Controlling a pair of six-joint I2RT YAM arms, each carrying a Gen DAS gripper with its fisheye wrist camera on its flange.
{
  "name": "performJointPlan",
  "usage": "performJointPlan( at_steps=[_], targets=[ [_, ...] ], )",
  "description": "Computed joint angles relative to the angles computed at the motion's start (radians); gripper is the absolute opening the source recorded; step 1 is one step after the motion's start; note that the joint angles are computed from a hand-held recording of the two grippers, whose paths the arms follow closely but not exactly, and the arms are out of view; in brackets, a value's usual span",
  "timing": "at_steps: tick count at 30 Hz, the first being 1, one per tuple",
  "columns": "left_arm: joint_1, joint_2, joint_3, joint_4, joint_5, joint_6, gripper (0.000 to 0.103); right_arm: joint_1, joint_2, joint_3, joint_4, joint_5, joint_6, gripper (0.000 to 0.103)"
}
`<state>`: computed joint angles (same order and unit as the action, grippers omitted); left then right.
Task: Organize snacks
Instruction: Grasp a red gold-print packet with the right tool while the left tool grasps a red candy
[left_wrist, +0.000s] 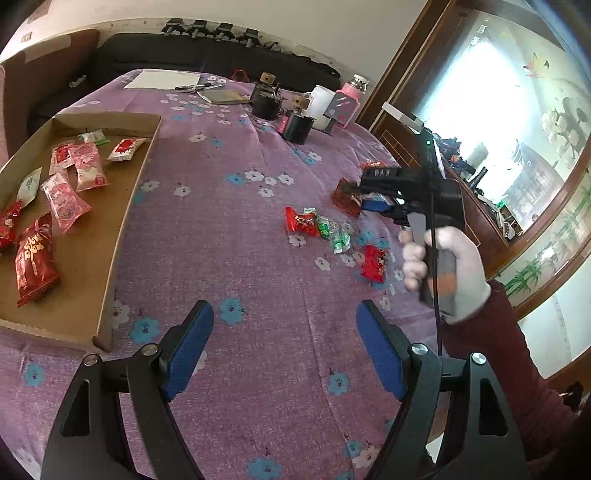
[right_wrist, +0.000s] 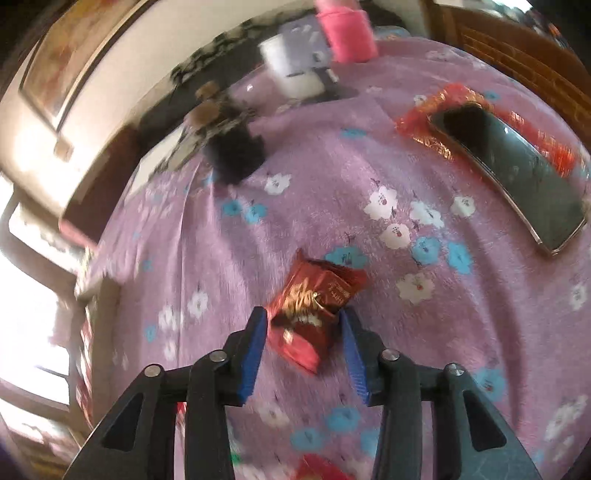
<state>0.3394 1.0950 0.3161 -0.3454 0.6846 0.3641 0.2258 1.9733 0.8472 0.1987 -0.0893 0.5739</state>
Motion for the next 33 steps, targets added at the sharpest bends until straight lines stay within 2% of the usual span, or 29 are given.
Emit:
performJointPlan(
  at_steps=[2, 5, 6, 7, 8, 12, 16, 20, 25, 30, 32, 33],
  targets=[
    [-0.014, 0.012, 0.000, 0.017, -0.010, -0.018, 0.080, 0.006, 0.015, 0.007, 0.036, 0.006, 0.026, 0.057],
    [-0.046, 0.036, 0.006, 0.045, -0.029, -0.047, 0.080, 0.044, 0.032, 0.036, 0.029, 0.072, -0.002, 0.057],
    [-0.063, 0.040, 0.010, 0.051, -0.041, -0.059, 0.080, 0.063, 0.037, 0.058, -0.007, 0.111, -0.040, 0.054],
    [-0.074, 0.045, 0.017, 0.051, -0.047, -0.066, 0.080, 0.080, 0.040, 0.077, -0.048, 0.153, -0.071, 0.038],
    [-0.087, 0.050, 0.026, 0.053, -0.053, -0.076, 0.080, 0.083, 0.047, 0.089, -0.063, 0.164, -0.084, 0.035],
    [-0.181, 0.047, 0.047, 0.115, -0.129, -0.138, 0.080, 0.070, -0.010, 0.009, -0.040, 0.109, -0.109, 0.034],
    [-0.327, 0.101, 0.070, 0.216, -0.253, -0.161, 0.080, 0.026, -0.081, -0.121, 0.065, 0.013, -0.125, 0.034],
    [-0.504, 0.236, 0.123, 0.352, -0.416, -0.088, 0.079, -0.028, -0.124, -0.199, 0.150, -0.052, -0.130, 0.034],
    [-0.616, 0.481, 0.235, 0.470, -0.527, 0.062, 0.079, -0.037, -0.121, -0.210, 0.173, -0.083, -0.125, 0.034],
    [-0.653, 0.664, 0.354, 0.468, -0.563, 0.145, 0.079, -0.044, -0.098, -0.201, 0.182, -0.111, -0.113, 0.034],
    [-0.642, 0.700, 0.392, 0.450, -0.524, 0.151, 0.079, -0.049, -0.096, -0.201, 0.185, -0.117, -0.109, 0.034],
    [-0.630, 0.722, 0.431, 0.400, -0.492, 0.148, 0.079, -0.051, -0.094, -0.200, 0.187, -0.119, -0.110, 0.034]
  ],
)
